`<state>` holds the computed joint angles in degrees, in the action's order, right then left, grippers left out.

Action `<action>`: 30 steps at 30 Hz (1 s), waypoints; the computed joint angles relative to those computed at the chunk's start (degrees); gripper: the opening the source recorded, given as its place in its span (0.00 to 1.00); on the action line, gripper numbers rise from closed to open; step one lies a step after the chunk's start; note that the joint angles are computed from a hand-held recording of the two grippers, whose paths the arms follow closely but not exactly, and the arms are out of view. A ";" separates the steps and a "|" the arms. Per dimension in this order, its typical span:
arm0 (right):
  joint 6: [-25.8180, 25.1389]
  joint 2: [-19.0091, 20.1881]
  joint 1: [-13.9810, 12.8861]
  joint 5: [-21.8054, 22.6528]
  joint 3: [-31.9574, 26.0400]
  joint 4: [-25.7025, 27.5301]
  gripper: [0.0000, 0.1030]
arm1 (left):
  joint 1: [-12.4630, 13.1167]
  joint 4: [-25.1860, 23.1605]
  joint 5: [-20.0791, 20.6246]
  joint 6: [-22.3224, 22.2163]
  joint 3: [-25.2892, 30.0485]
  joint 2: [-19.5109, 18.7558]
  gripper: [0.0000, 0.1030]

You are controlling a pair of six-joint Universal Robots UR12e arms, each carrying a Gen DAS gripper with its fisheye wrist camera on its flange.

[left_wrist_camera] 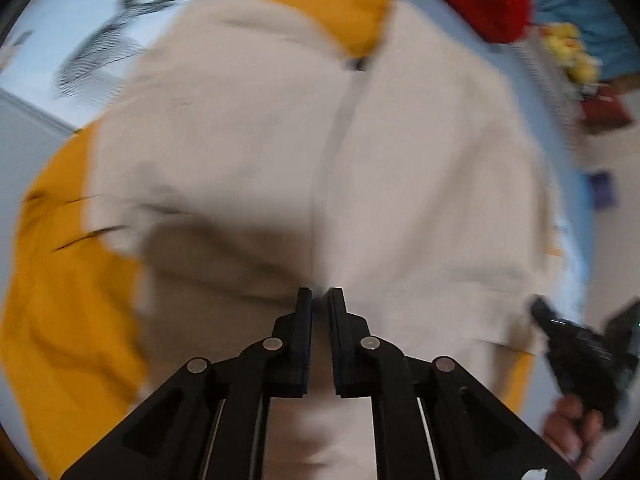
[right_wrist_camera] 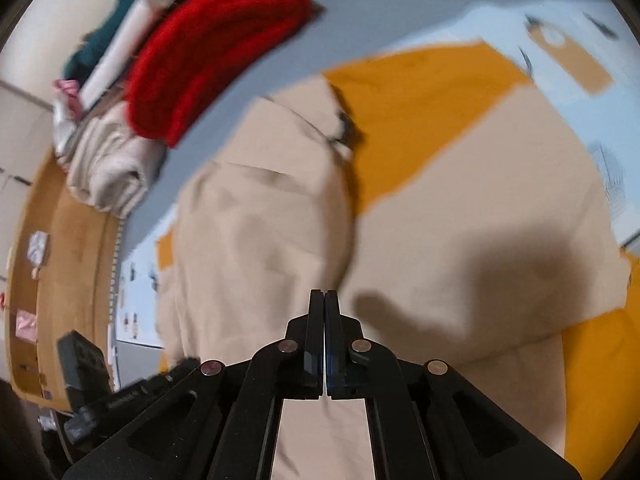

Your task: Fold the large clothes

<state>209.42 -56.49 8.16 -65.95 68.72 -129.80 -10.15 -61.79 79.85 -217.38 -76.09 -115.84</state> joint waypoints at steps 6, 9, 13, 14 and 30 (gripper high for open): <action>1.68 0.79 -0.21 4.44 0.37 -3.38 0.51 | -1.15 11.20 -0.68 7.33 -0.52 0.73 0.04; 0.71 1.52 -0.21 6.34 -0.24 -2.44 0.51 | -1.03 9.99 -6.14 8.96 -0.51 0.08 0.05; -0.29 2.17 0.06 8.53 -0.58 -2.06 0.04 | -1.65 8.72 -7.08 10.35 0.79 -0.75 0.05; -0.33 1.90 0.08 8.26 -0.19 -2.83 0.03 | -1.71 9.00 -7.26 10.65 0.88 -0.77 0.05; 2.72 -0.65 2.80 -13.30 -0.54 -3.51 0.25 | -2.14 -2.06 -5.61 18.80 4.42 -1.84 0.08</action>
<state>212.14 -57.14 10.96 -79.25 68.18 -133.32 -12.29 -63.85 74.24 -198.57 -71.67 -117.68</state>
